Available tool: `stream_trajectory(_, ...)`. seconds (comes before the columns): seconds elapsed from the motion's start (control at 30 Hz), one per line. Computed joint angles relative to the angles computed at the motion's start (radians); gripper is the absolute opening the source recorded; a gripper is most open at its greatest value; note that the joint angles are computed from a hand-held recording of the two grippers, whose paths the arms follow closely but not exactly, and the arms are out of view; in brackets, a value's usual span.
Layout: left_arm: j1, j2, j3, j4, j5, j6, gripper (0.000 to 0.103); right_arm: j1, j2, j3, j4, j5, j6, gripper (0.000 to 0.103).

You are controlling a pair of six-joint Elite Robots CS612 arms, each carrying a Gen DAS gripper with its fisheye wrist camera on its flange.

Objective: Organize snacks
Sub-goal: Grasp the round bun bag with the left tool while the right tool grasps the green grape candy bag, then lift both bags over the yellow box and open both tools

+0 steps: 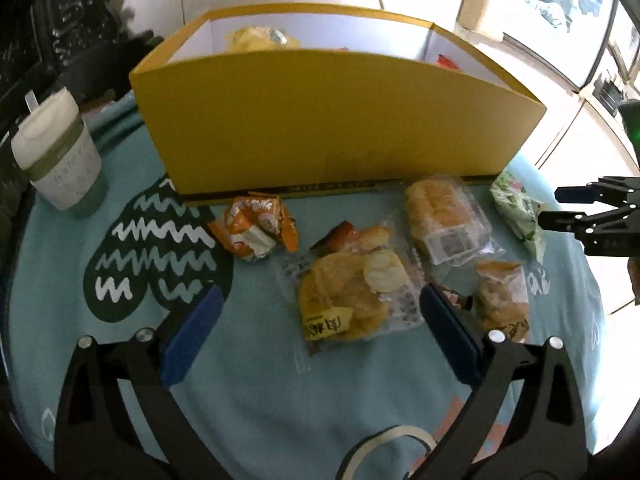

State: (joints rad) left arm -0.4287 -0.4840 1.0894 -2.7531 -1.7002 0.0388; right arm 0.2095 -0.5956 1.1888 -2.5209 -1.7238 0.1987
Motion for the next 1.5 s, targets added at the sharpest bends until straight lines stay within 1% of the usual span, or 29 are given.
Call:
stream_trajectory(0.1,0.002,0.014,-0.015,0.008,-0.018,-0.018,0.101,-0.004,0.026,-0.040,0.028,0.008,-0.032,0.063)
stream_trajectory(0.13,0.001,0.019,-0.021,0.012,-0.022,-0.019,0.101,-0.006,0.029,-0.041,0.030,0.014,-0.036,0.066)
stream_trajectory(0.2,0.001,0.029,-0.034,0.028,-0.044,-0.021,0.101,-0.006,0.046,-0.065,0.065,0.005,-0.041,0.073)
stream_trajectory(0.23,-0.001,0.032,-0.038,0.033,-0.051,-0.020,0.101,-0.006,0.053,-0.074,0.084,0.000,-0.039,0.074)
stream_trajectory(0.27,-0.003,0.035,-0.041,0.039,-0.054,-0.016,0.101,-0.007,0.058,-0.075,0.085,0.006,-0.032,0.076)
stream_trajectory(0.33,-0.010,0.038,-0.044,0.043,-0.038,0.000,0.101,-0.010,0.053,-0.055,0.047,0.020,-0.004,0.076)
stream_trajectory(0.37,-0.012,0.039,-0.043,0.044,-0.028,0.002,0.101,-0.013,0.048,-0.044,0.035,0.036,0.012,0.075)
stream_trajectory(0.4,-0.013,0.040,-0.043,0.050,-0.026,0.002,0.099,-0.014,0.045,-0.037,0.027,0.046,0.021,0.072)
stream_trajectory(0.43,-0.009,0.040,-0.039,0.046,-0.040,-0.005,0.093,-0.015,0.042,-0.032,0.023,0.053,0.025,0.068)
stream_trajectory(0.47,-0.007,0.039,-0.031,0.024,-0.052,-0.012,0.081,-0.015,0.036,-0.024,0.015,0.058,0.021,0.061)
stream_trajectory(0.5,-0.003,0.037,-0.024,0.010,-0.066,-0.017,0.078,-0.014,0.030,-0.014,0.004,0.066,0.019,0.057)
stream_trajectory(0.53,-0.001,0.035,-0.021,0.009,-0.076,-0.022,0.074,-0.016,0.024,-0.003,-0.007,0.093,0.021,0.056)
stream_trajectory(0.57,0.002,0.033,-0.016,0.006,-0.092,-0.028,0.072,-0.017,0.016,0.013,-0.025,0.124,0.025,0.051)
stream_trajectory(0.63,0.007,0.022,0.004,-0.002,-0.109,-0.029,0.071,-0.014,0.003,0.046,-0.059,0.155,0.034,0.050)
stream_trajectory(0.73,0.010,0.005,0.036,-0.022,-0.123,-0.032,0.071,-0.014,-0.018,0.094,-0.111,0.200,0.077,0.049)
stream_trajectory(0.87,0.015,-0.022,0.088,-0.057,-0.135,-0.029,0.071,-0.008,-0.042,0.141,-0.158,0.219,0.107,0.048)
stream_trajectory(1.0,0.017,-0.042,0.119,-0.089,-0.139,-0.021,0.071,-0.004,-0.065,0.171,-0.203,0.216,0.119,0.048)
stream_trajectory(1.13,0.018,-0.065,0.143,-0.148,-0.149,-0.025,0.071,0.003,-0.097,0.187,-0.249,0.200,0.124,0.048)
stream_trajectory(1.2,0.018,-0.080,0.153,-0.181,-0.153,-0.029,0.071,0.006,-0.098,0.179,-0.276,0.193,0.123,0.048)
stream_trajectory(1.4,0.018,-0.125,0.169,-0.248,-0.147,-0.030,0.071,0.014,-0.148,0.193,-0.357,0.179,0.116,0.048)
stream_trajectory(1.5,0.010,-0.132,0.142,-0.257,-0.131,-0.038,0.071,0.016,-0.167,0.187,-0.397,0.155,0.121,0.048)
